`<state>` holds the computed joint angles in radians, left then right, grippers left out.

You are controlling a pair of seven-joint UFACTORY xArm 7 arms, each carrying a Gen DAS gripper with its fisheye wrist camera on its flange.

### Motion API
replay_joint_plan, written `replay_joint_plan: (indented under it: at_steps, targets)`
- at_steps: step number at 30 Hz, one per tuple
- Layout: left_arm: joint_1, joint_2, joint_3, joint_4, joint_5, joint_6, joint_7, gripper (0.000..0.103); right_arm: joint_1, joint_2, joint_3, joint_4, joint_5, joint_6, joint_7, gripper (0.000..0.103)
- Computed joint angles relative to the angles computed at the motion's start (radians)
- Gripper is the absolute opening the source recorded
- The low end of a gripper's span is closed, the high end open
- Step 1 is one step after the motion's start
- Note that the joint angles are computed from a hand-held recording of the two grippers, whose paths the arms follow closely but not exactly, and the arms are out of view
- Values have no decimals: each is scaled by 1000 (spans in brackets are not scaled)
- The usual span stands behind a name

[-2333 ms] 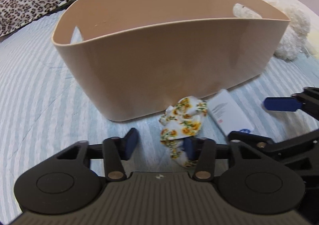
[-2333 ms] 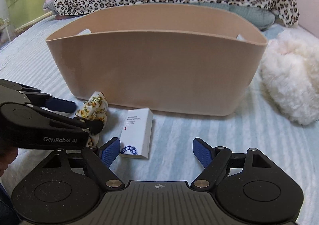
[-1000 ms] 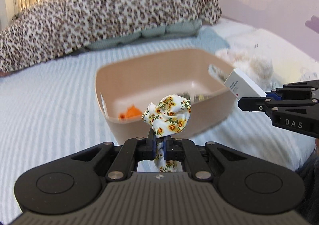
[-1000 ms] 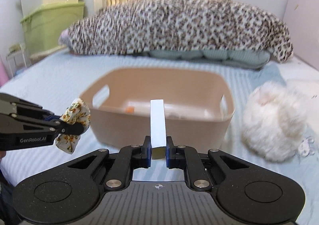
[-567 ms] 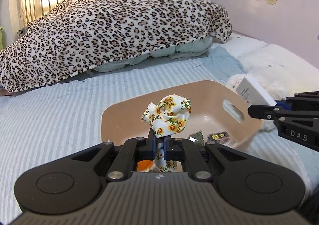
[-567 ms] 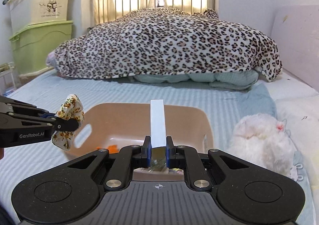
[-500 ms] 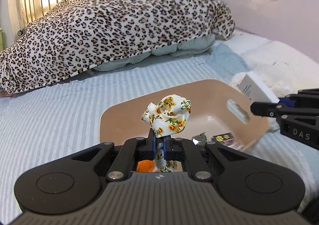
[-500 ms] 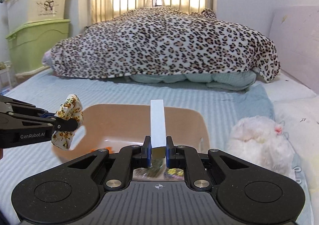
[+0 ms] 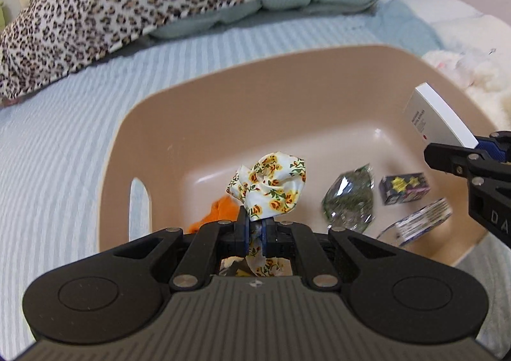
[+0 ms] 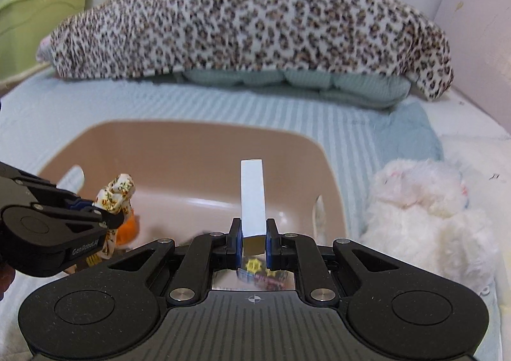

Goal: Organize objects

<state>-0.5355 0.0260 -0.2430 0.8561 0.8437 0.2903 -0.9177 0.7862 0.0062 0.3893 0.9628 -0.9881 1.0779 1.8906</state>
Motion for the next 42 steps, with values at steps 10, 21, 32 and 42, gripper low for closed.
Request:
replay_joint_plan:
  at_steps: [10, 21, 32, 42]
  targets:
    - [40, -101, -34, -81, -121, -10, 100, 76, 28, 18, 3, 45, 48, 58, -9, 65]
    - [92, -273, -104, -170, -254, -14, 165, 77, 73, -9, 49, 114, 64, 212, -6, 91]
    - [84, -565, -144, -343, -482, -26, 277, 86, 168, -15, 115, 164, 71, 380, 85, 93]
    - [1, -817, -161, -463, -639, 52, 326, 86, 274, 23, 140, 236, 69, 490, 166, 95]
